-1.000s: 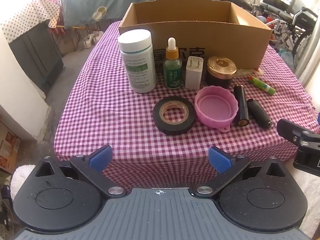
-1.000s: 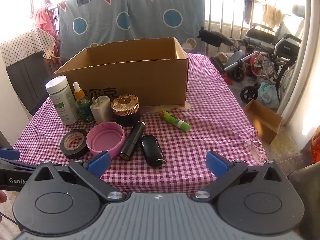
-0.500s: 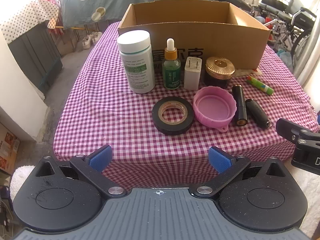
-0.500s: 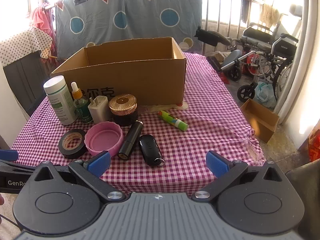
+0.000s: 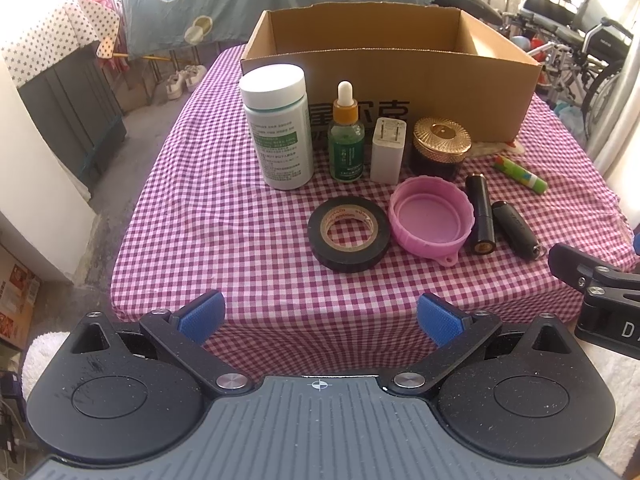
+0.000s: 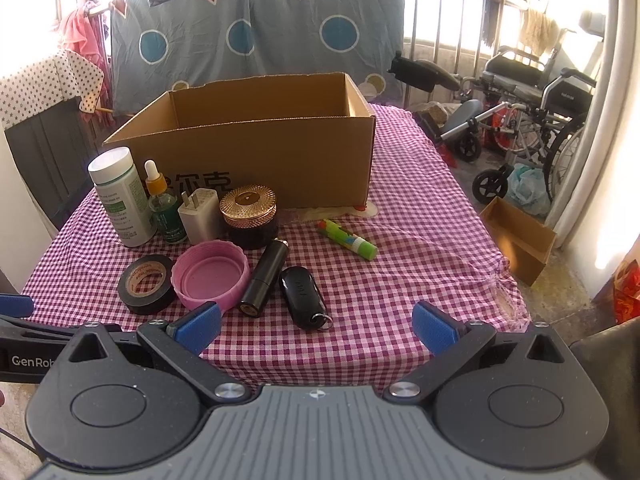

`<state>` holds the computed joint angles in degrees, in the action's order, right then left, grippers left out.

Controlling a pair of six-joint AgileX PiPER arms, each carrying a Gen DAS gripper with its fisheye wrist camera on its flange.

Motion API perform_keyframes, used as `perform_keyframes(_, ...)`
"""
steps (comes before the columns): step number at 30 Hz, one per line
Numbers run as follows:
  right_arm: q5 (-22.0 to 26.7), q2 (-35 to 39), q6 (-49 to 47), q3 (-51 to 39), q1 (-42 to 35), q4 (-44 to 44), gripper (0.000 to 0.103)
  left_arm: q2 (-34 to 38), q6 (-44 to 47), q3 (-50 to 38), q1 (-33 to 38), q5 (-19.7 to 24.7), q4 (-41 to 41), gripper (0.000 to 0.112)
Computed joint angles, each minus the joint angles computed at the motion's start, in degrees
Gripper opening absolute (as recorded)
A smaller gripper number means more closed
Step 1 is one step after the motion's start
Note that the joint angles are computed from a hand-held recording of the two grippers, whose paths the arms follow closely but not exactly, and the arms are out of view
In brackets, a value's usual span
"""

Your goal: Organize rigid objects

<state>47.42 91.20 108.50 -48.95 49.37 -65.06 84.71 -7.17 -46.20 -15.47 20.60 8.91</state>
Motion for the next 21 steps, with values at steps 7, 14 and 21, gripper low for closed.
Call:
perform_keyframes(7,0.25,-0.02,-0.65,-0.20,0.47,0.77,0.103,-0.25,0.33,-0.02,-0.06,0.25,-0.34,0.103)
perform_keyframes(14,0.26,0.31,-1.37,-0.80,0.72,1.32,0.103,-0.27,1.02,0.03,0.16,0.30,-1.00,0.103)
perform_keyframes(21,-0.13,0.83,-1.91,-1.38,0.66,1.67,0.103,-0.16,1.32,-0.02,0.36,0.34,-1.37,0.103)
